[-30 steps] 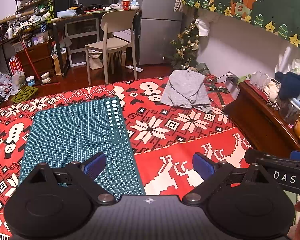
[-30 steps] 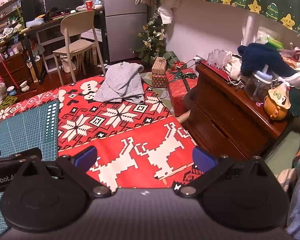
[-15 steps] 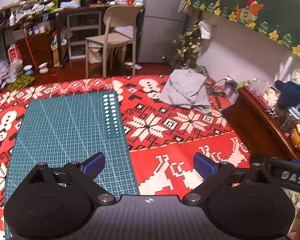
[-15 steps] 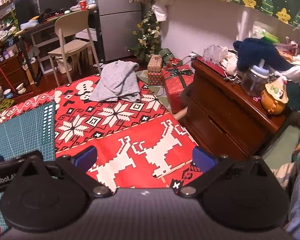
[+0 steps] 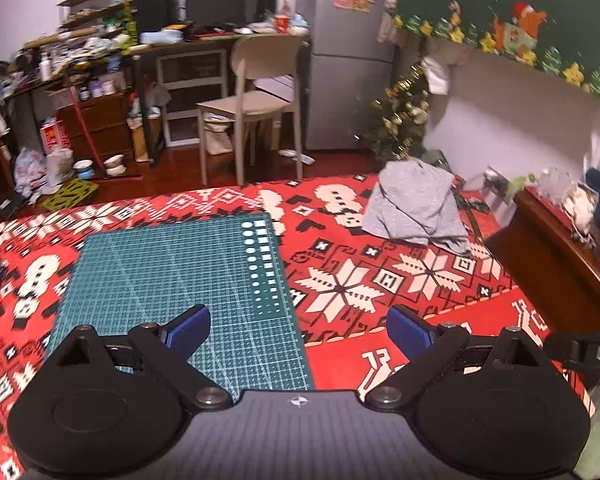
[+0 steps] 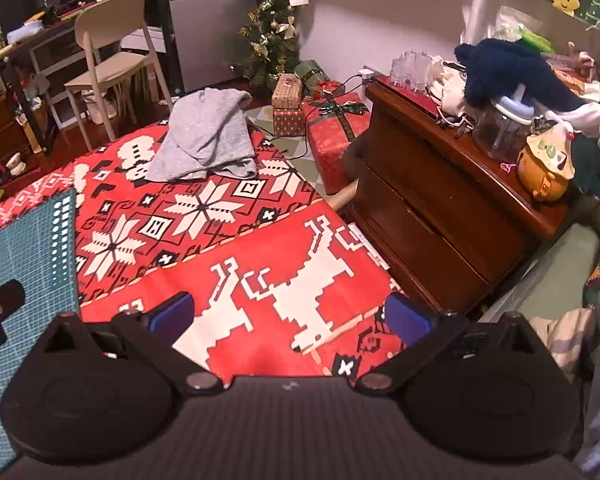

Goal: Fold clothes
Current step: 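Reach both tools toward the grey garment and close the left tool on it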

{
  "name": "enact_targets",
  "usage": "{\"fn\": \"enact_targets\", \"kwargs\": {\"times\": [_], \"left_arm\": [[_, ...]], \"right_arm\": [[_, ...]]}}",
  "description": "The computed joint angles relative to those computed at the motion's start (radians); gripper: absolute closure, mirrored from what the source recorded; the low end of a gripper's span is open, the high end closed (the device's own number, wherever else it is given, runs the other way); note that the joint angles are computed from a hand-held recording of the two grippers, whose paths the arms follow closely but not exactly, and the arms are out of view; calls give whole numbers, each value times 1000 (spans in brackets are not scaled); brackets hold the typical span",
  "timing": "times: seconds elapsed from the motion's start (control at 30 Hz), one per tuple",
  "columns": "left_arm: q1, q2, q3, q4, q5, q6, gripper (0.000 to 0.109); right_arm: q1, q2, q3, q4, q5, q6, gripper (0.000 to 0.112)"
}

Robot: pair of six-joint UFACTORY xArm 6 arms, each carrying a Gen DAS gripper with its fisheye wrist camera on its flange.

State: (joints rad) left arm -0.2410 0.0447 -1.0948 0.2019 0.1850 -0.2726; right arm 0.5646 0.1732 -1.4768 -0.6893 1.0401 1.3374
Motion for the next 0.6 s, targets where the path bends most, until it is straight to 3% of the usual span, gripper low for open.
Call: {"fn": "enact_targets", "kwargs": {"times": [0.17,0.37,0.47,0.6], "left_arm": [[-16,93,-130,-159,89,162,13],[-29,205,-234,-131,18,162,13],[-30,283,-322,-95,-5,84,13],[-38,400,-464,-189,35,127,13]], "right_arm": [[-34,87,-101,-20,-22,-58,10],[-56,190,-226,-202,-25,24,10],[-96,241,-273,-232,-98,58,10],[-165,309,-302,-223,-239,98,10]]}}
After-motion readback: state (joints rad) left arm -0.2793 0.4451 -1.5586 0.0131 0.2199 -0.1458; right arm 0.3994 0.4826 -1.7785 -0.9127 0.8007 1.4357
